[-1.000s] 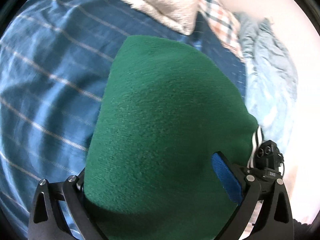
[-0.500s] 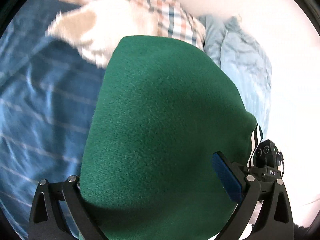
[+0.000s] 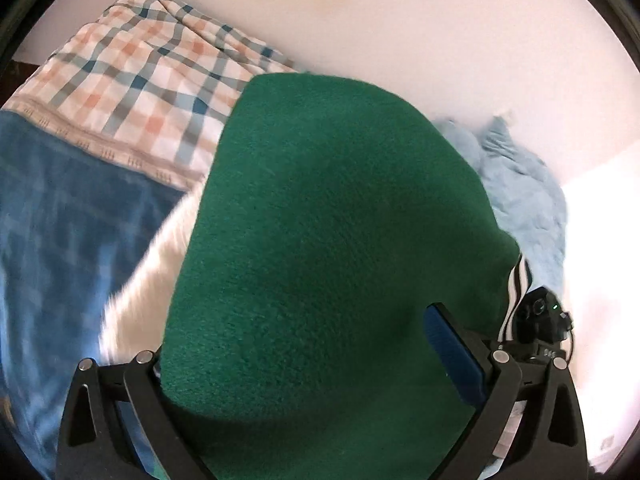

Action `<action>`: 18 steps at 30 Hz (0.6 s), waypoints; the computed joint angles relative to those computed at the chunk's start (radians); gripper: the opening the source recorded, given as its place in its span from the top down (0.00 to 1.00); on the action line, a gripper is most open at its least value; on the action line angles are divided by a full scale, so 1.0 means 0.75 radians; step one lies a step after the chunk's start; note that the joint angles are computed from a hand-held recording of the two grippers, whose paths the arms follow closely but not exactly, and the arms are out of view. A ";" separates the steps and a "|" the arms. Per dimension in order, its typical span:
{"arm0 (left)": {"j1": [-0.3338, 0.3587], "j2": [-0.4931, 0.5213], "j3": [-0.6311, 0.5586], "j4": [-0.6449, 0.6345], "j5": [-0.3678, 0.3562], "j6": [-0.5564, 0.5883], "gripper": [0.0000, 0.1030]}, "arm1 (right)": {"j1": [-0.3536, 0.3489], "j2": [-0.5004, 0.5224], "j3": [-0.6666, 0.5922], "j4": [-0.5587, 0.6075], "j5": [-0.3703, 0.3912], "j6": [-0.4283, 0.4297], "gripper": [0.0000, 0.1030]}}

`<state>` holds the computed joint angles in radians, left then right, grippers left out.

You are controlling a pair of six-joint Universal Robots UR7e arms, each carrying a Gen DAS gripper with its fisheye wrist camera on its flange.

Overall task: Fold large clothes
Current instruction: 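Grasp the folded jacket with both grippers and lift it off the bed, then lower the folded jacket onto the bed near the plaid pillow and release both grippers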

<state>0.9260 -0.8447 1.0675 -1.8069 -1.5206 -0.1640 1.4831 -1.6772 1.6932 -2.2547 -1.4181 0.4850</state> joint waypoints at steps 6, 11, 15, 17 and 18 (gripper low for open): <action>0.131 0.273 -0.249 0.122 0.133 0.053 0.00 | -0.166 0.268 -0.219 0.139 0.020 -0.085 0.58; 0.162 0.314 -0.268 0.118 0.114 0.140 0.00 | -0.222 0.291 -0.260 0.191 0.038 -0.126 0.54; 0.133 0.306 -0.297 0.197 0.148 0.082 0.00 | -0.111 0.260 -0.276 0.285 -0.216 -0.027 0.35; 0.120 0.291 -0.299 0.205 0.189 0.043 0.00 | -0.009 0.263 -0.333 0.380 -0.456 0.035 0.26; 0.106 0.263 -0.264 0.184 0.227 0.025 0.00 | 0.042 0.266 -0.357 0.413 -0.595 0.047 0.23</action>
<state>1.0056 -0.6474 0.8696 -1.6692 -1.3500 -0.1455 1.5143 -1.4773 1.4253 -1.9450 -1.8645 0.5204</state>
